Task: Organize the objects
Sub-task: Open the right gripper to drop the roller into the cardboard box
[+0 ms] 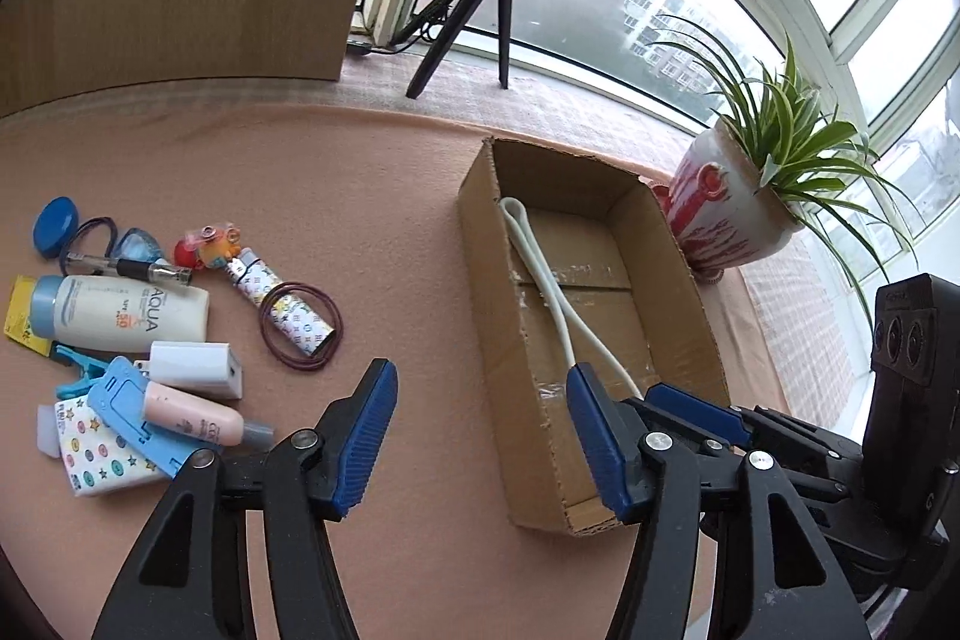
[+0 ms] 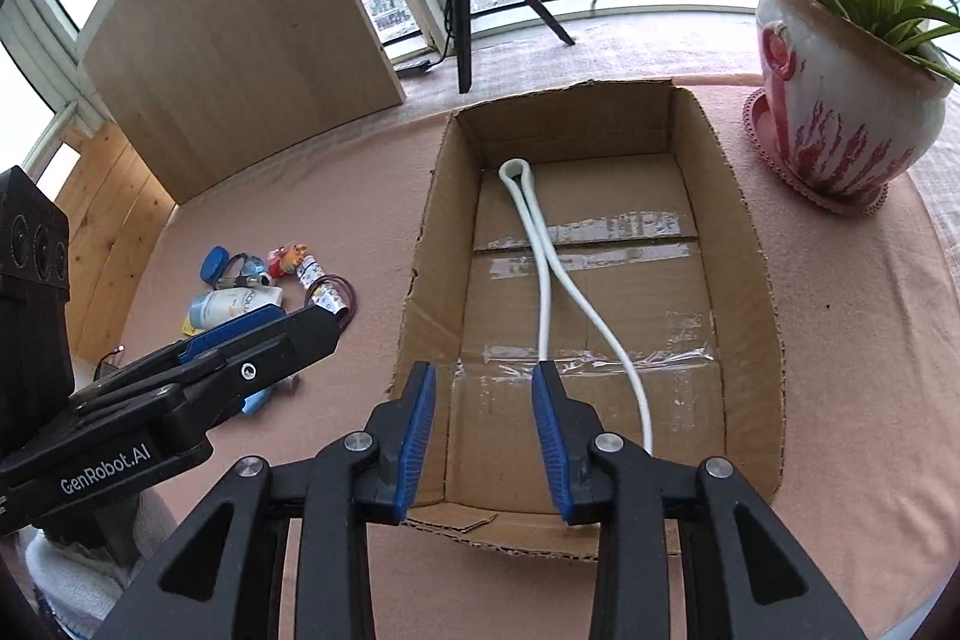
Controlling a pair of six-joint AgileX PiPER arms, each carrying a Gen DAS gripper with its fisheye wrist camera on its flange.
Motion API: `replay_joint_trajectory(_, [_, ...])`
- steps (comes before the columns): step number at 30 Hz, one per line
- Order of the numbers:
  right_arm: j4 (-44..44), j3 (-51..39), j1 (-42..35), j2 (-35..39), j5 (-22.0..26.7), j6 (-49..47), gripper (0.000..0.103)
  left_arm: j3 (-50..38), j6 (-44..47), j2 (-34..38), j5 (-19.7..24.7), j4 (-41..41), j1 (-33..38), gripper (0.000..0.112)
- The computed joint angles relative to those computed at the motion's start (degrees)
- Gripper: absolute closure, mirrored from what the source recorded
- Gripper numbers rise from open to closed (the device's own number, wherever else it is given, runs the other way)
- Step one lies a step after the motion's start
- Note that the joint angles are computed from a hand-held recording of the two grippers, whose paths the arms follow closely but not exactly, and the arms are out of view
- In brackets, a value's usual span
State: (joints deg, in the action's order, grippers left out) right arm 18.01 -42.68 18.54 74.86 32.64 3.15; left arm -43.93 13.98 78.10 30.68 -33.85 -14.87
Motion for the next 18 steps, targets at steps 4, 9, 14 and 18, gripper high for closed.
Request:
replay_joint_trajectory(4, [-5.3,-2.0,8.0,4.5,-1.1,6.2,0.072,4.8,6.3,-4.7,4.0,-1.4,11.8,0.05])
replay_joint_trajectory(9, [-17.2,-4.3,14.9,10.6,-1.8,18.7,0.073,7.7,21.0,-7.3,12.3,-5.1,32.6,0.05])
replay_joint_trajectory(14, [-16.5,-4.6,15.6,13.8,-2.3,20.1,0.076,6.7,34.7,-3.9,18.3,-6.7,49.7,0.05])
replay_joint_trajectory(18, [-27.4,-4.5,19.4,14.0,-1.0,33.0,0.092,3.3,41.2,1.1,21.3,-7.0,57.0,0.05])
